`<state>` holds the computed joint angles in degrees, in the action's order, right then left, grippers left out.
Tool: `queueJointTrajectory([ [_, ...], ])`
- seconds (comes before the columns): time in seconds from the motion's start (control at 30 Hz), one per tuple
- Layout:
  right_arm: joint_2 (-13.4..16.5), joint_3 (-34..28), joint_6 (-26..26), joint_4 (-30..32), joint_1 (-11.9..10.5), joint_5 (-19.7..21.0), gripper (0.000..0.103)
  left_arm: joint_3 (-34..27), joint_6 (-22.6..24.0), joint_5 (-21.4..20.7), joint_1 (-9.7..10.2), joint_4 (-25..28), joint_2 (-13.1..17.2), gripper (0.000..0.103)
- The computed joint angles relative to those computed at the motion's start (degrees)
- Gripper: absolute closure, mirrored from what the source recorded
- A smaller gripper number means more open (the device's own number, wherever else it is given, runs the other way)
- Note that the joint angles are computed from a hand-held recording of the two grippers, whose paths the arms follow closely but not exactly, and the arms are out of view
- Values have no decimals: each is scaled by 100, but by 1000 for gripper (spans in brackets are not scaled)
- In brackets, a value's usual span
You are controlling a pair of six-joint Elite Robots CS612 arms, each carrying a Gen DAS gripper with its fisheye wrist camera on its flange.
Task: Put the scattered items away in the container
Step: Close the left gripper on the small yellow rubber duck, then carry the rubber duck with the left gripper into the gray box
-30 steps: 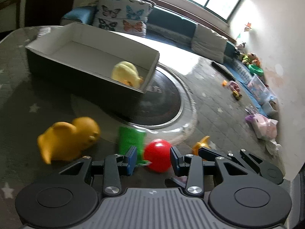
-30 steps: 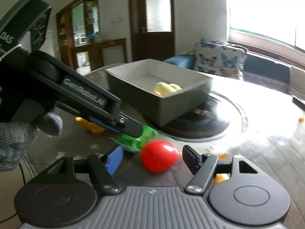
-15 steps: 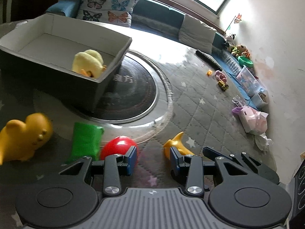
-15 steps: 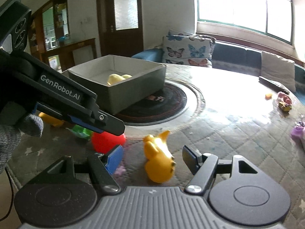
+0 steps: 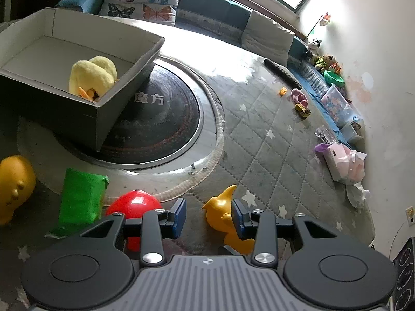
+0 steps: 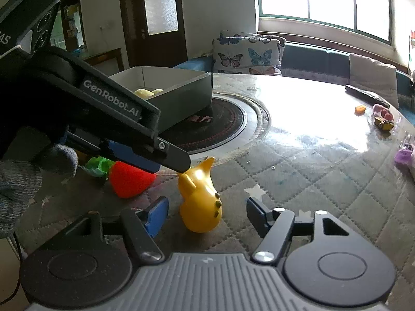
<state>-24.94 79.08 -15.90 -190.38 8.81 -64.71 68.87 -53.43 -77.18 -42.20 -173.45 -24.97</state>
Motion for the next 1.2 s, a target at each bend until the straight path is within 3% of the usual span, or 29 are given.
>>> queueJointTrajectory([
  [0.27, 14, -33, 66, 101, -6, 58, 45, -200, -9, -91, 21, 181, 103, 62],
  [0.6, 10, -33, 19, 251, -15, 206, 69, -333, 4, -174, 30, 237, 179, 64],
  [1.2, 4, 1, 55, 205, -7, 203, 69, -485, -25, -332, 67, 252, 292, 64],
])
